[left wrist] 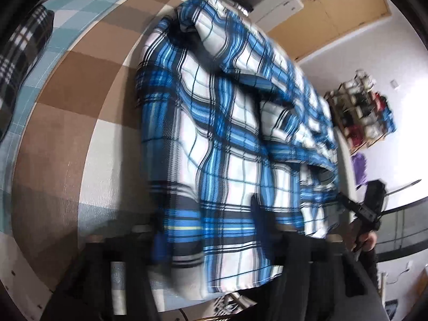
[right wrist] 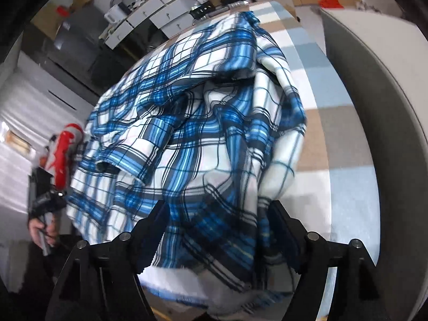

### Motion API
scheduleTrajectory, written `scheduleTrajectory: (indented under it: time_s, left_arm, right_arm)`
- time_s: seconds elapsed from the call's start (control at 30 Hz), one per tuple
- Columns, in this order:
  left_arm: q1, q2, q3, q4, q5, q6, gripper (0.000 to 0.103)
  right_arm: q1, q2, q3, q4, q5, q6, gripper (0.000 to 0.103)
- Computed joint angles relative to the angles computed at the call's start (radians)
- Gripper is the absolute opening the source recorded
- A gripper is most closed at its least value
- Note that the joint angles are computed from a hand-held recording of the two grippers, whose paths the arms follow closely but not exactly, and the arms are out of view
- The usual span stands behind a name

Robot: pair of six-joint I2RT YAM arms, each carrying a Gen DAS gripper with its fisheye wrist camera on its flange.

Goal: Fold large clothes

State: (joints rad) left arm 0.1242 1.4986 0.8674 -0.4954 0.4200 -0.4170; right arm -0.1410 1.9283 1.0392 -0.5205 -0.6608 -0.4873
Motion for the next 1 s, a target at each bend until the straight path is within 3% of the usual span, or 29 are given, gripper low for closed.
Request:
scheduleTrajectory:
  time_s: [0.03, 0.07, 0.13, 0.3, 0.43, 0.63, 0.8, 0.9, 1.0]
  left_arm:
    - [0.001, 0.017, 0.008, -0.013, 0.005, 0.011, 0.001]
    - [0.004, 0.016, 0.003, -0.009, 0.004, 0.013, 0.001]
    - [0.015, 0.002, -0.001, -0.019, 0.012, 0.027, 0.000]
    - [0.083, -0.074, -0.004, -0.061, 0.084, 0.041, 0.000]
    - [0.133, -0.153, -0.036, -0.098, 0.176, 0.059, 0.000]
    - [0.206, -0.277, -0.115, -0.160, 0.320, 0.045, 0.000]
    - [0.282, -0.249, 0.001, -0.218, 0.406, 0.063, 0.000]
    - [0.315, -0.078, 0.193, -0.165, 0.485, -0.019, 0.000]
    - [0.320, 0.120, 0.436, -0.128, 0.453, -0.101, 0.000]
  right_arm:
    - [0.007, 0.029, 0.029, -0.042, -0.016, -0.013, 0.031]
    - [0.013, 0.048, 0.045, -0.066, -0.016, -0.009, 0.020]
    - [-0.008, 0.050, 0.037, -0.059, -0.073, 0.006, 0.011]
    - [-0.140, 0.084, 0.083, -0.178, -0.285, -0.013, 0.008]
    - [-0.242, 0.139, 0.116, -0.392, -0.403, -0.182, 0.007]
    - [-0.332, 0.180, 0.109, -0.642, -0.421, -0.396, 0.007]
    - [-0.335, 0.183, 0.226, -0.892, -0.510, -0.511, 0.007]
    - [-0.262, 0.158, 0.359, -0.898, -0.601, -0.351, 0.007]
    - [-0.177, 0.146, 0.493, -0.624, -0.632, 0.129, 0.007]
